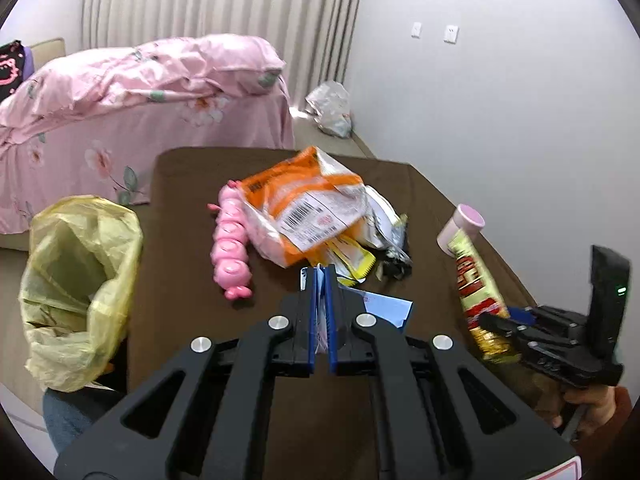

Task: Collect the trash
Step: 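Carry both items over the yellow bag and open both tools to drop them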

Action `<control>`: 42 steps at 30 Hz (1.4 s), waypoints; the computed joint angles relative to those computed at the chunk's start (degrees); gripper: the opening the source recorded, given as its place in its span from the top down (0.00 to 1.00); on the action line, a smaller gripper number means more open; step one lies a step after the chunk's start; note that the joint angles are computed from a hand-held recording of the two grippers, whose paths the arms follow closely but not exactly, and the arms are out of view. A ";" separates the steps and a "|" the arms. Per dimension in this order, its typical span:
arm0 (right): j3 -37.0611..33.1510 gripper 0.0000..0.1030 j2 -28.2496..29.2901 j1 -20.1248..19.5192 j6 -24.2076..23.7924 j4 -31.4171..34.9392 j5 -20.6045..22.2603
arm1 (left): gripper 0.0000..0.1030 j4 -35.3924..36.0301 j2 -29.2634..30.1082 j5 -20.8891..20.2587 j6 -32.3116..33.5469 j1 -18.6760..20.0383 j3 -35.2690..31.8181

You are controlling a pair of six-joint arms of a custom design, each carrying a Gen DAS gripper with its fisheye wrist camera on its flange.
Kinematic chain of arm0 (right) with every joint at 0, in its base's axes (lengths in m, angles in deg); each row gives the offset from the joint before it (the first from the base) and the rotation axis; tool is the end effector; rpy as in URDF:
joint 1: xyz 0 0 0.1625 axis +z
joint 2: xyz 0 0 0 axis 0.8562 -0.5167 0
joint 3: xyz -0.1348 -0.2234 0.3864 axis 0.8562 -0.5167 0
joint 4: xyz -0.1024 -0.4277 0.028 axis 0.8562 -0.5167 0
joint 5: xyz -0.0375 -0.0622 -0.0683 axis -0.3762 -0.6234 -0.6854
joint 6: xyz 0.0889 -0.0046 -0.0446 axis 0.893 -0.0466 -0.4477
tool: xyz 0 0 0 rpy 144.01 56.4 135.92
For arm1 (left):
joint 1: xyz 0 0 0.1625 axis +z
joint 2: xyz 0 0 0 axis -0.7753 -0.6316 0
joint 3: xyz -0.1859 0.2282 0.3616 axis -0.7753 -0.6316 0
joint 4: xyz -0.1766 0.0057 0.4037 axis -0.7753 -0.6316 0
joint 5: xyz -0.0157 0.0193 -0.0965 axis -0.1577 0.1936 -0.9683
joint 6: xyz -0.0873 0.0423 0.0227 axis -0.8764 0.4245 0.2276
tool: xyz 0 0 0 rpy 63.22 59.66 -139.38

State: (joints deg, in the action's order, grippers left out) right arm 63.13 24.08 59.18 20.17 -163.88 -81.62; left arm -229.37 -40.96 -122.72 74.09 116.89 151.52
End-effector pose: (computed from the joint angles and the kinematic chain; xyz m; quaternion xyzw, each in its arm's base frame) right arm 0.3449 -0.4678 -0.0258 0.2213 -0.9023 0.3153 0.1937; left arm -0.0121 -0.4895 0.3856 0.2192 0.8702 -0.3673 0.2444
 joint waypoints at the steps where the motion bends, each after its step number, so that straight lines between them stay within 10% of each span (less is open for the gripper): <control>1: -0.15 0.76 -0.17 0.51 -0.73 -0.56 -0.18 | 0.96 -0.73 -0.35 0.42 0.27 -0.22 0.20; 16: -13.33 0.76 1.80 8.55 -10.53 7.20 3.98 | 0.96 -10.97 -6.81 4.56 6.37 -0.35 -1.81; 26: -24.58 0.76 7.21 12.37 -15.24 16.31 9.75 | 0.96 -17.51 -8.83 7.85 4.02 6.57 -5.95; 42: -51.13 0.76 22.69 11.08 -18.97 45.57 19.14 | 0.96 -24.99 -5.62 8.95 -2.19 14.94 -7.48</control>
